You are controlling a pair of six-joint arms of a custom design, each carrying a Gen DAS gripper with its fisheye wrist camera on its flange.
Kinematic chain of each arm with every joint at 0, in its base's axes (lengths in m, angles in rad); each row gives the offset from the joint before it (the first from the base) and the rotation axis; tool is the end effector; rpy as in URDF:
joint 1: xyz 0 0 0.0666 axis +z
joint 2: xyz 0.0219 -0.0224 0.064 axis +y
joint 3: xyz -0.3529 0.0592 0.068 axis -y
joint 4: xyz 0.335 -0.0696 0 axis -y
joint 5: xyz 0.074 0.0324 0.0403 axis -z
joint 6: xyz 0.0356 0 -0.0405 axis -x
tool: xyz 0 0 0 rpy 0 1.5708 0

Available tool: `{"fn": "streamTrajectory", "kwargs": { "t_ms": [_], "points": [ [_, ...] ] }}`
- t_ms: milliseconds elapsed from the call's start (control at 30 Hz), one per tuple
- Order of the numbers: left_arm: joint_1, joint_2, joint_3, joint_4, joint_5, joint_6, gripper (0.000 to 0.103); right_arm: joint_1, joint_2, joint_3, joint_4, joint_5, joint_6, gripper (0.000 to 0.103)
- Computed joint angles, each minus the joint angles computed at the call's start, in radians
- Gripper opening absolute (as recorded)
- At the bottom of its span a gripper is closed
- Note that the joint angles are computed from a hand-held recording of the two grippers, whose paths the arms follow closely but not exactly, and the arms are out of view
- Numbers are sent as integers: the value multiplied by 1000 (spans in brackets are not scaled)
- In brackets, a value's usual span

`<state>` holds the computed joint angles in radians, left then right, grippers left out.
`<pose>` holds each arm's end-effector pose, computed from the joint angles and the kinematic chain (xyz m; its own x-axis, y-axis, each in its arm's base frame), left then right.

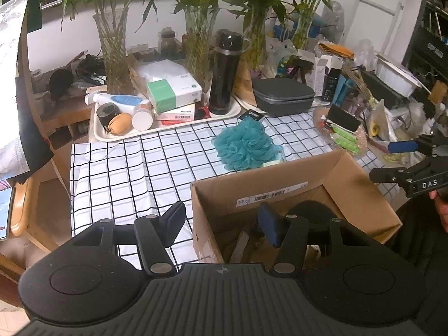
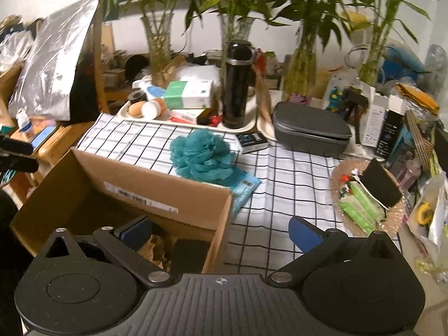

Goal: Organize soft objects
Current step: 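Withdraw both grippers from the box toward the teal loofah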

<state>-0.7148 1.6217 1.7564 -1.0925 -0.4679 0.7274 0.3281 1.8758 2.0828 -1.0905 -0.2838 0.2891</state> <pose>0.3882 -0.3162 0.4379 -0.7201 -0.1609 -0.6750 -0.1202 0.9870 -0.1070 0.5546 0.1989 0.4319 -0.5652 -0.4815 -0.6698 -0.6663 0.7452 0.0266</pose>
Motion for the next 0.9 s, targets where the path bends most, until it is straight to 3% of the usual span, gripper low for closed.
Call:
{"fn": "streamTrajectory", "kwargs": {
  "t_ms": [200,400,700,900],
  "points": [
    [-1,-2,-9,17,-17,-5,56,0,-7,-24,55,36,6,103],
    [-4,-5,-24,45,-36,-32,56,-9,42,57,-30,30,9,103],
    [1,-14,-59,109,-62,-80,56,-15,62,78,-30,27,-6,103],
    [14,-18,-77,149,-57,-99,56,-30,96,126,-61,-28,-6,103]
  ]
}}
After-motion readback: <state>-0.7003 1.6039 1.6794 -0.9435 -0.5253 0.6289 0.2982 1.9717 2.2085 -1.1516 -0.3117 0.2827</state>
